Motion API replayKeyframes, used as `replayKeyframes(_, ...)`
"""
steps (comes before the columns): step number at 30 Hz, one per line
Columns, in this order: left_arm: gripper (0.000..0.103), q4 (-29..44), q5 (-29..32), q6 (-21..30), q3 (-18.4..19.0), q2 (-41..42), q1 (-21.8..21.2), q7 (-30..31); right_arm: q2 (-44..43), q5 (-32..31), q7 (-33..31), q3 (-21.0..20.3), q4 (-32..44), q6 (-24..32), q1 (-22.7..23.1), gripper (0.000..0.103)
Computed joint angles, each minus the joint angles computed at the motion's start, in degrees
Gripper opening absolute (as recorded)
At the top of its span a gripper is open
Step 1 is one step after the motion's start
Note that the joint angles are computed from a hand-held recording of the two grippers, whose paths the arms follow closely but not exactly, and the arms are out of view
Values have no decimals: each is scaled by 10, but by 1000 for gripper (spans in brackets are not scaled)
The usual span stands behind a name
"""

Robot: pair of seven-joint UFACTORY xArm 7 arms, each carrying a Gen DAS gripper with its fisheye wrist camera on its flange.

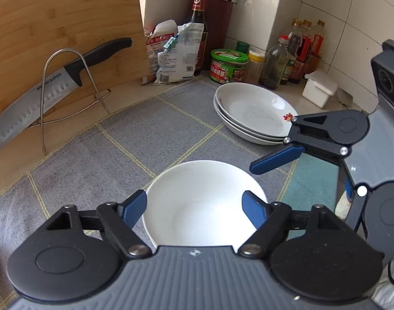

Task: Organize plates and bowls
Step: 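Open the left tool to release the nested bowl, then move the left tool to the pink-flowered bowl by the glass jar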

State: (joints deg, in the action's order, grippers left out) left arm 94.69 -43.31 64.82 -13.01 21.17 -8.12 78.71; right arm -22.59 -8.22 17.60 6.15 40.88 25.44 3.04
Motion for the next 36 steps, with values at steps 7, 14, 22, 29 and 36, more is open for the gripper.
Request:
replayKeyframes(7, 81, -65, -47, -20, 4, -37, 12, 46, -10, 8, 6, -1, -8, 16, 2, 103)
replayKeyframes(14, 81, -80, -76, -24, 9, -44, 14, 63, -21, 3, 23, 5, -14, 25, 0, 103)
replayKeyframes(22, 81, -101, -104, -35, 14, -54, 15, 96, -21, -4, 40, 10, -14, 27, 0, 103)
replayKeyframes(29, 89, -123, -128, -52, 22, -75, 18, 98, -23, -14, 51, 14, -11, 30, -2, 103)
replayKeyframes(36, 100, -144, -187, -117, 42, -95, 34, 64, -23, -32, 49, 19, 6, 37, -3, 103)
